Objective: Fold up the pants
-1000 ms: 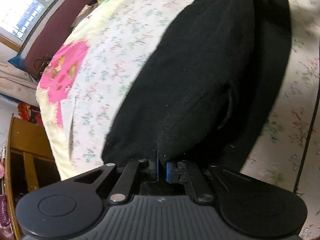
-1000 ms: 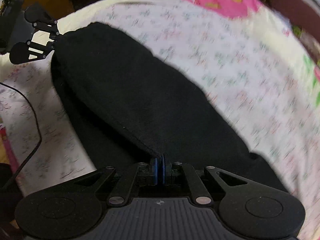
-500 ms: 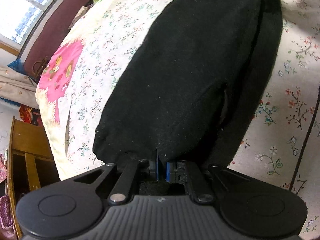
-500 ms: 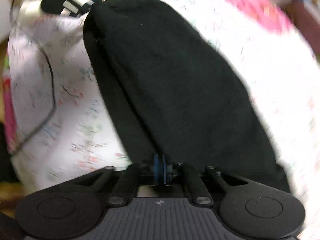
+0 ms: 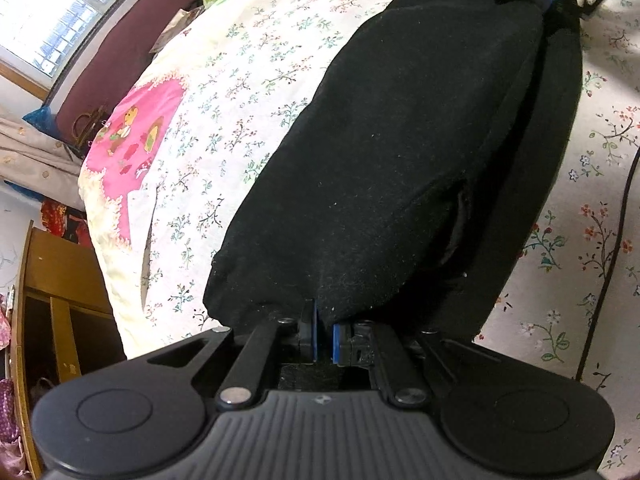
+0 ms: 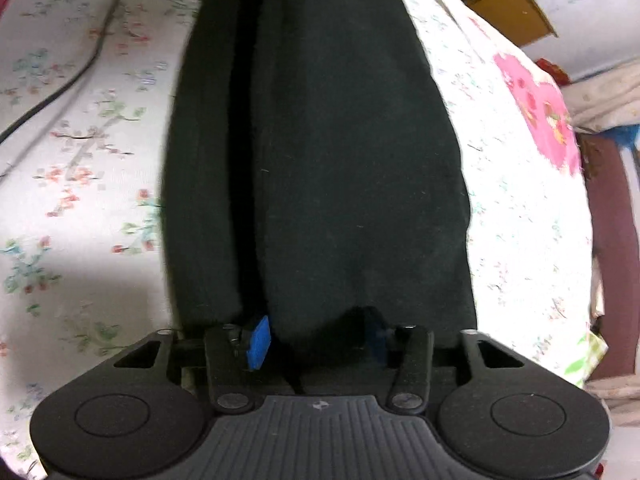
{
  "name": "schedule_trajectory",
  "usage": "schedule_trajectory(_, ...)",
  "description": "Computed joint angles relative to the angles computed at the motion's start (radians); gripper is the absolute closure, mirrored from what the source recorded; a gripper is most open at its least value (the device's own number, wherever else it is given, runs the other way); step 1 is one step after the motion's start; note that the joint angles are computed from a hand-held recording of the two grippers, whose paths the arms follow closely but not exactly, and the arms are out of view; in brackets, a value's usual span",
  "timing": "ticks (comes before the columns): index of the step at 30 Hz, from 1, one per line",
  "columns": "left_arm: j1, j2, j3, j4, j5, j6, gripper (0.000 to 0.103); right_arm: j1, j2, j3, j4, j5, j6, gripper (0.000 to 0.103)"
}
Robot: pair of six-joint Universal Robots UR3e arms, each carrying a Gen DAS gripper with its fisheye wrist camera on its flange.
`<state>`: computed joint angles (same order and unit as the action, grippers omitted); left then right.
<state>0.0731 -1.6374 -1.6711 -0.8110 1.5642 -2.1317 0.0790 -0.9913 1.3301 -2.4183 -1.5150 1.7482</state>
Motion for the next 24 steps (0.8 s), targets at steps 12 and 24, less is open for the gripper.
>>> schedule_trajectory(12, 0.022, 0.044, -0.004, -0.061, 0.011, 0.02, 0.084, 0.028, 0.133, -0.634, 0.684, 0.03, 0.279, 0.103)
schedule_trajectory(24, -0.006, 0.096, -0.24, 0.143, 0.074, 0.146, 0.079, 0.07, 0.117, -0.548, 0.714, 0.062, 0.307, 0.103)
